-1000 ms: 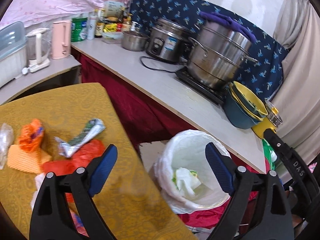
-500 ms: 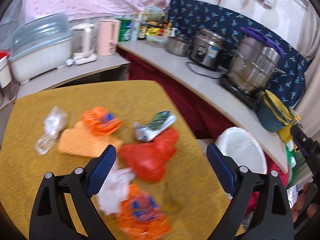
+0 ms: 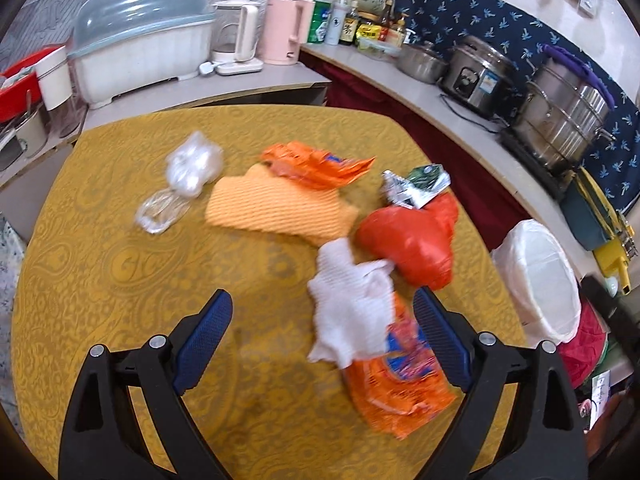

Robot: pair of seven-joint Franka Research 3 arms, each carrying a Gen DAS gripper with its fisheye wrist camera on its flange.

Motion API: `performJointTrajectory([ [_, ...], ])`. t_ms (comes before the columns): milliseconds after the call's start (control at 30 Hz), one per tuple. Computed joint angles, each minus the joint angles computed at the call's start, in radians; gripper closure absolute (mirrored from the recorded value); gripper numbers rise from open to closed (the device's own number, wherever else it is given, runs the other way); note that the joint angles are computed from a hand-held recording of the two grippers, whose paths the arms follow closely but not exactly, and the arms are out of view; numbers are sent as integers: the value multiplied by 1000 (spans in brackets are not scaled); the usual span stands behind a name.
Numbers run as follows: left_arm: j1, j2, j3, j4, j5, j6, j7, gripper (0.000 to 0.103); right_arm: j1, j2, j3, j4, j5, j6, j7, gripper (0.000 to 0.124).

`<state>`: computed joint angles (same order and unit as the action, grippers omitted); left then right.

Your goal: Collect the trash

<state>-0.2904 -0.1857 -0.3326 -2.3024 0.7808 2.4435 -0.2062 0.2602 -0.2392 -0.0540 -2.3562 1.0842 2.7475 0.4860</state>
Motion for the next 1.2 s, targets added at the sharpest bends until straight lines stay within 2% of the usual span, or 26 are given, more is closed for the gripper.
performJointTrajectory([
  [233, -2, -30, 6, -57, -46, 46, 5, 15, 20, -8, 35, -102, -88, -35, 53, 74],
  [433, 13, -35, 11, -87, -77, 107, 2, 15, 48, 10, 54, -131, -132, -36, 79, 73],
  [567, 21, -25, 10, -87, -85, 121, 12, 15, 69, 12, 61, -146, -127, -6, 65, 64],
  [833, 24, 52, 24, -38, -99, 159, 58, 15, 78, 69, 74, -132, -157, 45, 91, 60],
  [1067, 17, 137, 55, 7, -131, 194, 114, 15, 65, 108, 72, -113, -153, 32, 82, 60],
  [1167, 14, 161, 65, 14, -148, 203, 133, 23, 64, 115, 76, -111, -135, 37, 55, 61],
  [1200, 13, 168, 70, 13, -170, 213, 155, 29, 63, 116, 77, -111, -130, 41, 46, 61],
])
